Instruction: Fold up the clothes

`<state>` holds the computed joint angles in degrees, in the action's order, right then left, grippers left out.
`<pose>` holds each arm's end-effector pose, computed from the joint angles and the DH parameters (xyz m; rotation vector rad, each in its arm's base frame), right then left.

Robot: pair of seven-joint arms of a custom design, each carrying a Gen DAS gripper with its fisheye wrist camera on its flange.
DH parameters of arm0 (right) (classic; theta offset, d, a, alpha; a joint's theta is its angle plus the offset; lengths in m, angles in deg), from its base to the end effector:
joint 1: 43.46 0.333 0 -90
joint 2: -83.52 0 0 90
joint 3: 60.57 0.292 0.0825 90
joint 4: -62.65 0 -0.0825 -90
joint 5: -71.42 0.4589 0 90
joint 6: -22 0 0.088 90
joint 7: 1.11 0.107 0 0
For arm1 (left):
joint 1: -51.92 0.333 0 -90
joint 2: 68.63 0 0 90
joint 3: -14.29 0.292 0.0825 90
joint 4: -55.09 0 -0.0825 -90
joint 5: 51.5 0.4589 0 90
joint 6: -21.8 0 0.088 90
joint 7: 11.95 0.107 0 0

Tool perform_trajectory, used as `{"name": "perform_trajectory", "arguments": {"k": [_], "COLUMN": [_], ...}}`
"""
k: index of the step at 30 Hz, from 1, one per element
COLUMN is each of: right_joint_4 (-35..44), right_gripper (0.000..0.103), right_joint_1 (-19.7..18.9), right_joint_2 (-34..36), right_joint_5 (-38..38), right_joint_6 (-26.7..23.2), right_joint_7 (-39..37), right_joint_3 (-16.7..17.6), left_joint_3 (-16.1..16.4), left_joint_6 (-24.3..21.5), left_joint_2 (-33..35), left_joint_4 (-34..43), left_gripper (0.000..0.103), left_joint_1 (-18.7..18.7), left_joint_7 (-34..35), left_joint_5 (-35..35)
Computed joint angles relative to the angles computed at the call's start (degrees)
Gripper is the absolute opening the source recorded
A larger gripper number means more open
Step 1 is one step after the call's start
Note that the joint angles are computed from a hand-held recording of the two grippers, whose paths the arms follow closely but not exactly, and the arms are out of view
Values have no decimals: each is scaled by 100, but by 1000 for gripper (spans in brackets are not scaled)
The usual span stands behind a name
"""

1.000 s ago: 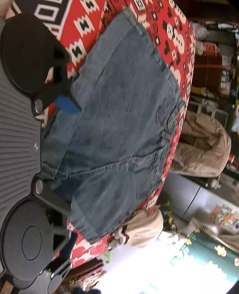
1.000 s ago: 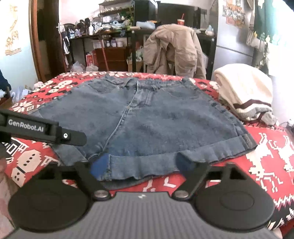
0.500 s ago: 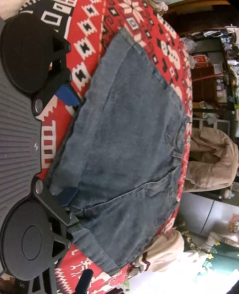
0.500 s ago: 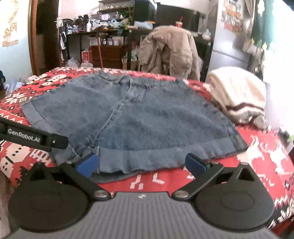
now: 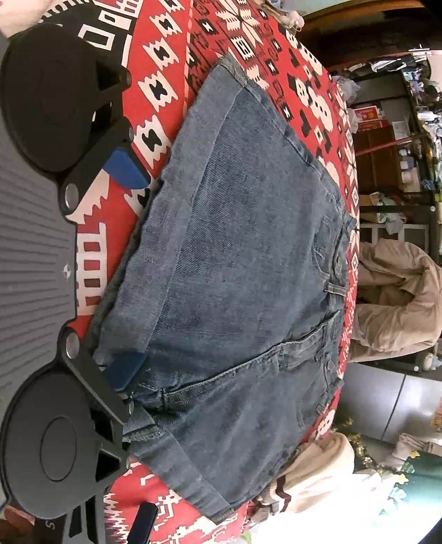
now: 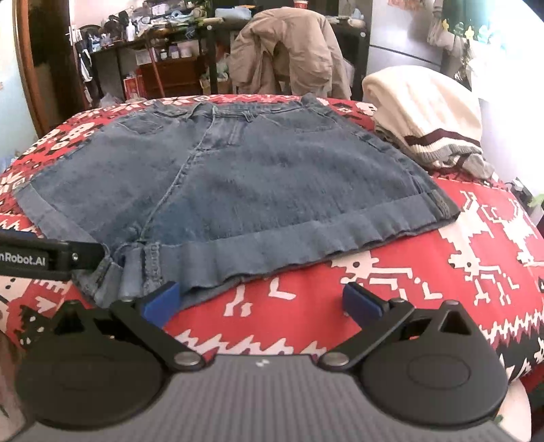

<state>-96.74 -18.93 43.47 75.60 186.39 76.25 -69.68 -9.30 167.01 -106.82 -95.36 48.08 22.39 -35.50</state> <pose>0.4376 0.1225 0.4394 -2.0318 1.3145 -0.5358 0.4276 -0.2153 0.4493 -2.0784 1.5072 -0.6097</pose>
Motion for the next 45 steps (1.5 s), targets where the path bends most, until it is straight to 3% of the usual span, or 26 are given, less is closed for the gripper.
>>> {"name": "perform_trajectory", "arguments": {"k": [5, 14, 16, 22, 27, 34, 37, 41, 45], "right_joint_4": [-326, -10, 27, -224, 159, 228, 11, 254, 1033], "right_gripper": [102, 102, 102, 102, 102, 102, 102, 102, 102], "right_joint_1": [221, -43, 3, 32, -95, -65, 89, 209, 1110], "right_joint_2": [-109, -3, 3, -105, 63, -46, -450, -274, 509], "right_joint_5": [51, -141, -128, -32, -132, 49, 260, 284, 966], "right_joint_6": [679, 33, -46, 391, -282, -633, -303, 150, 113], "right_joint_7": [-249, 189, 90, 25, 213, -161, -562, -1063, -2003], "right_joint_3": [-271, 76, 10, -38, 131, 11, -295, -605, -1728], "left_joint_3": [-51, -129, -202, -76, 50, 30, 200, 127, 131], "left_joint_6": [314, 74, 114, 297, -12, -31, -157, -150, -92], "left_joint_2": [-121, 12, -19, -85, 96, 109, 194, 196, 154], "left_joint_4": [-190, -21, -58, -181, 50, 65, 166, 165, 111], "left_gripper": [103, 103, 103, 103, 103, 103, 103, 103, 103], "left_joint_1": [57, 96, 143, 68, 6, 17, -74, -31, -35], "left_joint_7": [-6, -29, -125, 0, 291, 285, 469, 477, 478], "left_joint_5": [99, 213, 324, 351, 129, 153, -41, 3, 10]}}
